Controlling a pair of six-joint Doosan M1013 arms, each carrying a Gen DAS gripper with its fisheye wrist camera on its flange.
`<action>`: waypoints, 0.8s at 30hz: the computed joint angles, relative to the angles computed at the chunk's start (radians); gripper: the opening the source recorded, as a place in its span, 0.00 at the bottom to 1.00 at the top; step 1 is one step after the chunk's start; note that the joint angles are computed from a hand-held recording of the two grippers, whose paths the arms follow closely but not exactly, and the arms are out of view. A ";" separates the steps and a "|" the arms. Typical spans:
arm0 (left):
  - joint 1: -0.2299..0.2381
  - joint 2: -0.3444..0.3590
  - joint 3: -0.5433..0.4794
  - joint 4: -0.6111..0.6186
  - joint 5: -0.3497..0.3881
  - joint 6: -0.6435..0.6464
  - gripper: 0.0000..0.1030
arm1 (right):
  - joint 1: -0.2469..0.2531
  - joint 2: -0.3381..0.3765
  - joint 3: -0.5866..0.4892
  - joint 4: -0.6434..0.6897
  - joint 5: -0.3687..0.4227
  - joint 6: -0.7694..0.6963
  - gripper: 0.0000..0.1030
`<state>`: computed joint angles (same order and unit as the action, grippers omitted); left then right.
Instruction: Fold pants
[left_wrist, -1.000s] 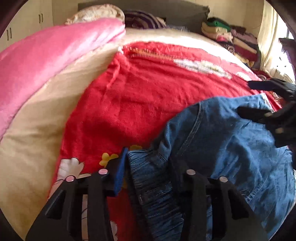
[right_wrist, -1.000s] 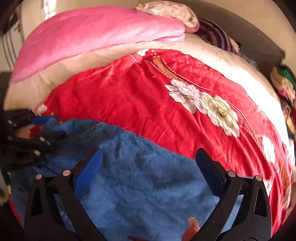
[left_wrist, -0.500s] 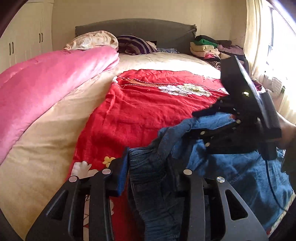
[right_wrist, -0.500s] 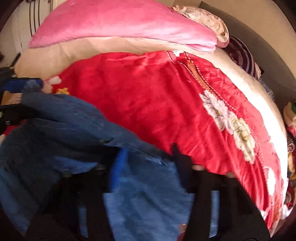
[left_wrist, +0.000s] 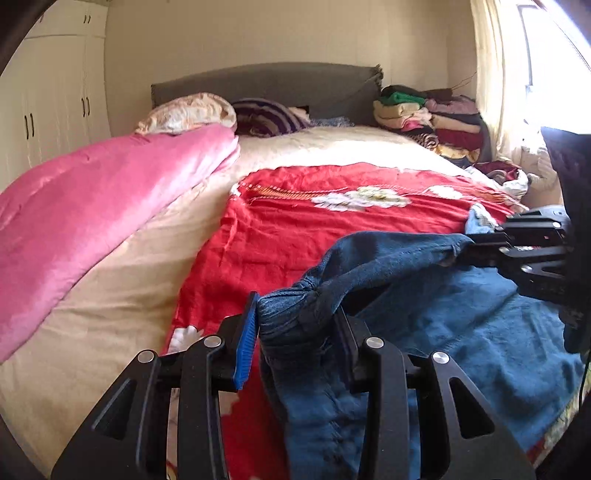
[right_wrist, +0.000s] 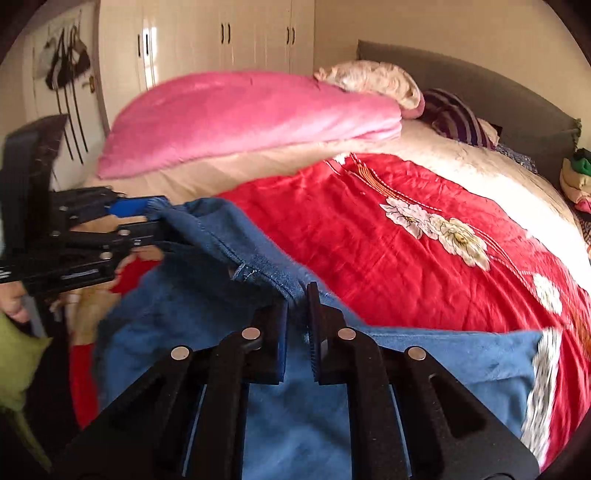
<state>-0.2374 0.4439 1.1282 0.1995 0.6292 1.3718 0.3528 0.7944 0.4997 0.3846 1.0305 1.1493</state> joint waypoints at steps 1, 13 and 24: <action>-0.001 -0.010 0.014 -0.009 -0.008 0.005 0.34 | -0.003 -0.041 0.075 0.029 -0.039 -0.013 0.05; 0.003 -0.118 0.175 -0.144 -0.007 0.087 0.34 | 0.020 -0.254 0.452 0.195 -0.128 -0.203 0.05; 0.015 -0.149 0.247 -0.206 0.095 0.114 0.40 | 0.057 -0.278 0.537 0.121 -0.088 -0.198 0.05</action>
